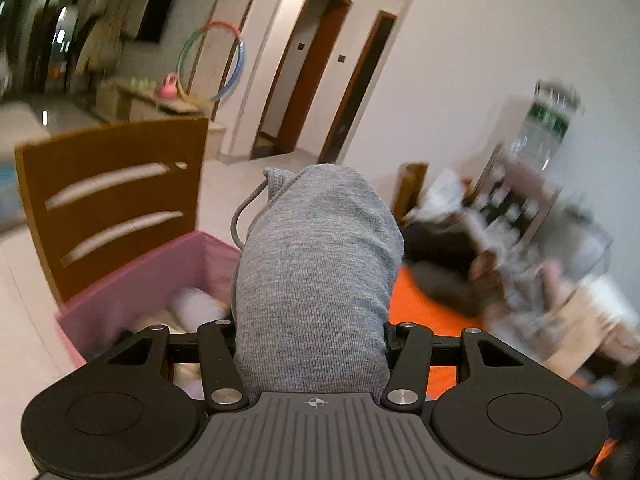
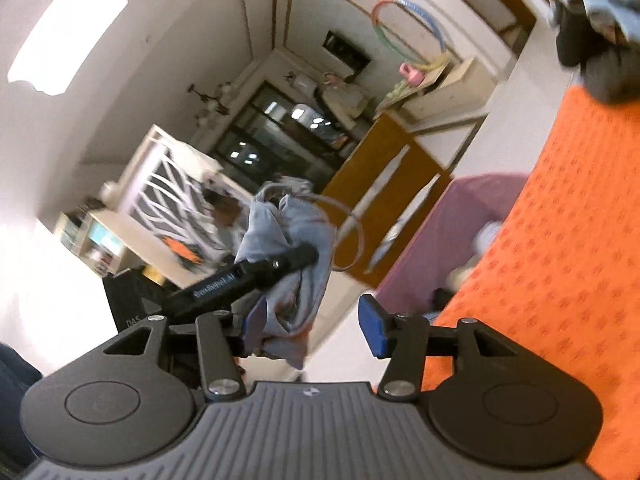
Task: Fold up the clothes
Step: 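Carry the rolled tank top with the left gripper to the pink bin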
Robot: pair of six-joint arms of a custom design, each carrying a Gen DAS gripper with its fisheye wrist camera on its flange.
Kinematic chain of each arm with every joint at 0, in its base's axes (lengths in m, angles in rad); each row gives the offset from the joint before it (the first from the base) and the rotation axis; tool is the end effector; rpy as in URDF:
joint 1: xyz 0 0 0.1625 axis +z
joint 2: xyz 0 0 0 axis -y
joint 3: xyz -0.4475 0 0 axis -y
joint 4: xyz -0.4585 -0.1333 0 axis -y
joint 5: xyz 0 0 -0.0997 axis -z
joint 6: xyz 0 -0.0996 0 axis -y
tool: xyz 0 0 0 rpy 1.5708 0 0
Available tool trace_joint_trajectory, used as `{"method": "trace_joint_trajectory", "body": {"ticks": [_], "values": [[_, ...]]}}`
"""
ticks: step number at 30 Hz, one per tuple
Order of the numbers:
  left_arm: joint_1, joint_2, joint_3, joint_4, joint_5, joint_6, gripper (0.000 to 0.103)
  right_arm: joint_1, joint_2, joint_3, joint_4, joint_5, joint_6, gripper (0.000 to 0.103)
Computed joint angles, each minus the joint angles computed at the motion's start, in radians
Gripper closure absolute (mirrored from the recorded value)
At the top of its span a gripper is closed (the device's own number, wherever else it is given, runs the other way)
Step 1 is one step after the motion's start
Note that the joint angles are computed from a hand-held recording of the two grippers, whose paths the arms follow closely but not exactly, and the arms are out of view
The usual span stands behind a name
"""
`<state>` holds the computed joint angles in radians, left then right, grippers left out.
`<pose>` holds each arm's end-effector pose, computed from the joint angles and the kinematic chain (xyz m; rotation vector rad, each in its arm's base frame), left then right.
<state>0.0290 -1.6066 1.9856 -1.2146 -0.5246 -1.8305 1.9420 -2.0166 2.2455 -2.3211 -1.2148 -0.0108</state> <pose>-0.4439 -0.2325 0.3362 0.1666 2.2420 -1.3545 0.2968 -0.2993 0.4309 -0.6253 2.5667 -0.6075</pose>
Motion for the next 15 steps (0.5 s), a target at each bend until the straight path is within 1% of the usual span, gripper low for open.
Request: {"method": "trace_joint_trajectory", "body": {"ticks": [3, 4, 6, 8, 12, 15], "values": [[0.041, -0.017, 0.012, 0.019, -0.011, 0.096, 0.048, 0.066, 0.034, -0.023, -0.032, -0.141, -0.023, 0.045], [0.05, -0.038, 0.023, 0.041, -0.018, 0.121, 0.048, 0.084, 0.046, -0.027, -0.05, -0.18, -0.023, 0.045], [0.074, -0.068, 0.039, 0.061, -0.034, 0.164, 0.048, 0.115, 0.071, -0.033, -0.091, -0.253, -0.008, 0.045], [0.113, -0.1, 0.063, 0.037, -0.052, 0.204, 0.048, 0.14, 0.095, -0.037, -0.126, -0.322, 0.011, 0.045], [0.214, -0.168, 0.104, -0.026, -0.079, 0.271, 0.048, 0.194, 0.186, -0.044, -0.219, -0.472, 0.097, 0.045], [0.318, -0.19, 0.12, -0.103, -0.083, 0.276, 0.048, 0.225, 0.264, -0.042, -0.303, -0.567, 0.19, 0.045]]}}
